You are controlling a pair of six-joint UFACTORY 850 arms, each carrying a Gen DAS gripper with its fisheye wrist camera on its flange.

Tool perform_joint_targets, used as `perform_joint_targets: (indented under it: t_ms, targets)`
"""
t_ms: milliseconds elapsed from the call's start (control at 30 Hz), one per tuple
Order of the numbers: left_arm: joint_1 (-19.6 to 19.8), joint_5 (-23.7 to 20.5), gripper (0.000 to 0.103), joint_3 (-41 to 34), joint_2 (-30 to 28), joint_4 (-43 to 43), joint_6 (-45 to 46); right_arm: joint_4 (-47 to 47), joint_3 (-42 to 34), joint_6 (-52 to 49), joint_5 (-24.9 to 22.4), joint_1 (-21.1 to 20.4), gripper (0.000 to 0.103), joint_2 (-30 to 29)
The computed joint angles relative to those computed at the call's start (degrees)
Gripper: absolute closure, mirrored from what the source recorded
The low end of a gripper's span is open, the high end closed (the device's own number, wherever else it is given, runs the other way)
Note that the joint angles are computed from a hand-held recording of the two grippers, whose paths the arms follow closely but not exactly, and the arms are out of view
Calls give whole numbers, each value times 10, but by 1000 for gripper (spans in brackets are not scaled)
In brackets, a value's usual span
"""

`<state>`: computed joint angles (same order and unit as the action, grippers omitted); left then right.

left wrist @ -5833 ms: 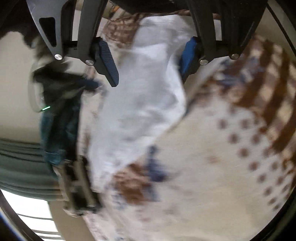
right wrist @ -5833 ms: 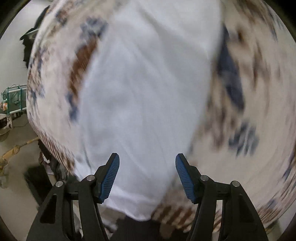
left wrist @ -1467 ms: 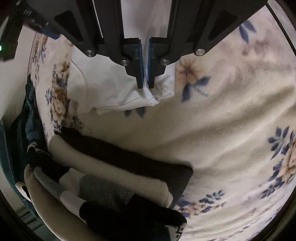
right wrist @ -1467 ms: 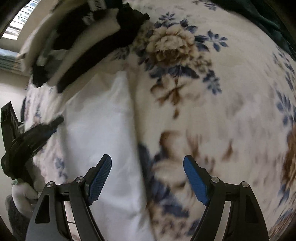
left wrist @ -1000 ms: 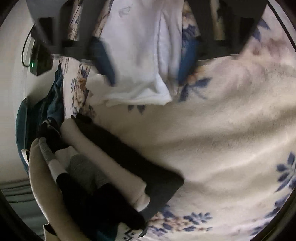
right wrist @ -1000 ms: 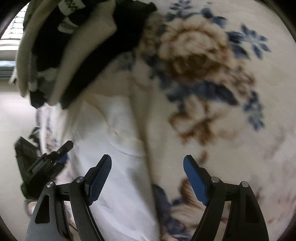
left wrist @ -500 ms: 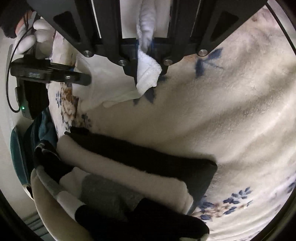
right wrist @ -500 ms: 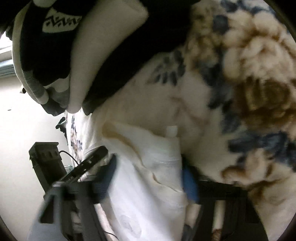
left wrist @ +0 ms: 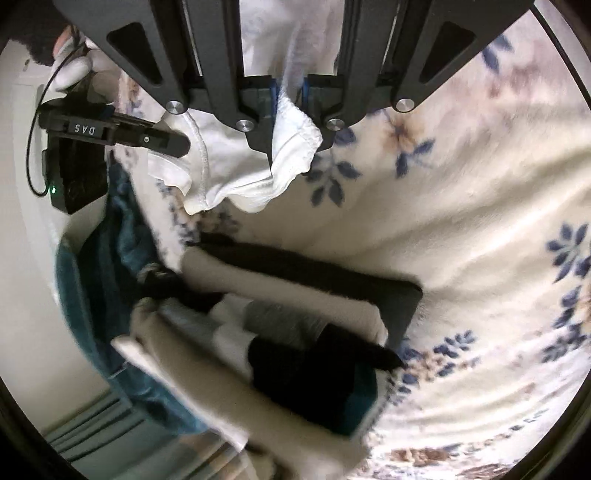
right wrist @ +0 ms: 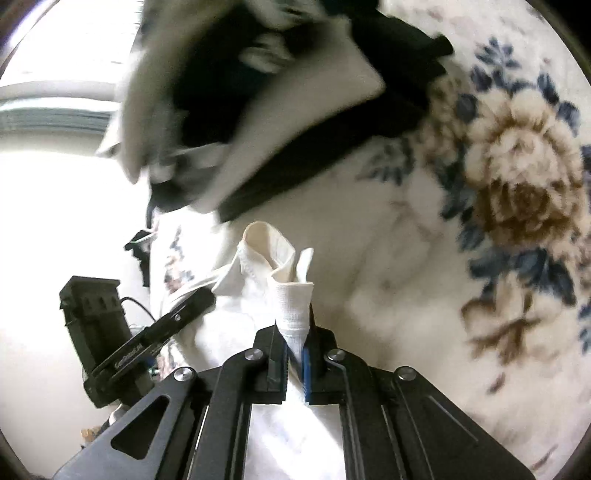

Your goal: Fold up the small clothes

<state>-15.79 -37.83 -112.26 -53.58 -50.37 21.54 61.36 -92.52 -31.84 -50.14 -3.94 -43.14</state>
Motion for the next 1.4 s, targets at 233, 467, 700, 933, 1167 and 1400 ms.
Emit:
perform_joint_targets:
  t_ms: [233,467,700,933,1167,1400]
  targets:
    - [16,-12,96,239,164,-136,138,86,143,-106,-23,1,97,118]
    - [20,-64,44,427,271,-71,33,-31,270,-110,-123,14,69,206]
    - [38,-15,38,491,327,-93,-21,-9,372,-117,-154,-19,45,272]
    - [-12,28,38,363,247,2,-55,87,356,-90,-56,1,45,261]
    - [-48,-19,38,396,226,72,-3,2,314,-27,17,68,45,221]
    - [-20,-71,38,522,309,59,23,-144,446,99,26,97,45,323]
